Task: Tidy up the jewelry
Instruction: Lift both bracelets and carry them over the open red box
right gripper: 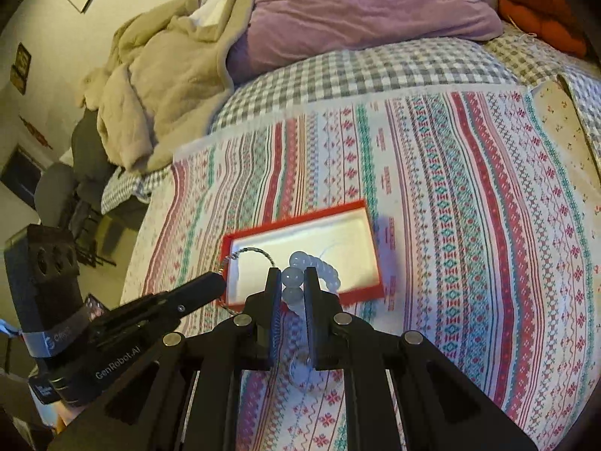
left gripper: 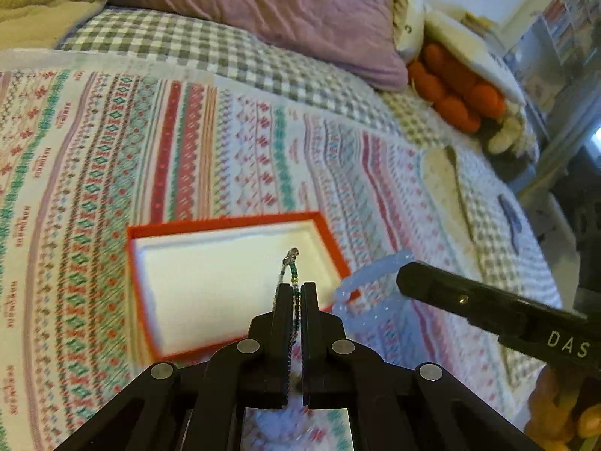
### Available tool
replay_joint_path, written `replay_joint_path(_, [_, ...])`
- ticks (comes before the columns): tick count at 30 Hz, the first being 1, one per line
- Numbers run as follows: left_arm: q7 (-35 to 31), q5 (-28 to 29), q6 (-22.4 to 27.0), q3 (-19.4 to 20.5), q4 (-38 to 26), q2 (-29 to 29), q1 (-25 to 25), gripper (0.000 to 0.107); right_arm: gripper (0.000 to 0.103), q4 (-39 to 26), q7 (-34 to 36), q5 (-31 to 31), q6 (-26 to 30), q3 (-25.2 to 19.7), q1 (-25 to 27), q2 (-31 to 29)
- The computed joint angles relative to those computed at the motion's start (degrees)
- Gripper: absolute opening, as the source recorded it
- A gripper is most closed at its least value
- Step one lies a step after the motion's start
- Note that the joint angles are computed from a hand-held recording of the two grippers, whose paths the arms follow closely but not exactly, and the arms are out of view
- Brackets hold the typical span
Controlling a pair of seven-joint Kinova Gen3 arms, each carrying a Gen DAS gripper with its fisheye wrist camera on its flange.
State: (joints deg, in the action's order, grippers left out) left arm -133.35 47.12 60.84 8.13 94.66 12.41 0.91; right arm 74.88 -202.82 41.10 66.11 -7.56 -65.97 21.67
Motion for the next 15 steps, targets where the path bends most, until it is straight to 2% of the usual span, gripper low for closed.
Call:
replay_joint_path(5, [3.39, -0.29, -1.04, 0.31, -1.32, 2.67, 0.83, 0.000, 0.012, 0.58, 0.37, 0.42, -0.81, 0.35, 1.14, 0.17])
replay_joint_path(15, [12.81, -11.80, -7.03, 0.09, -2.58, 4.07, 3.28, 0.000, 0.012, 0.39, 7.09, -2.02, -8.86, 1.14, 4.30, 2.34])
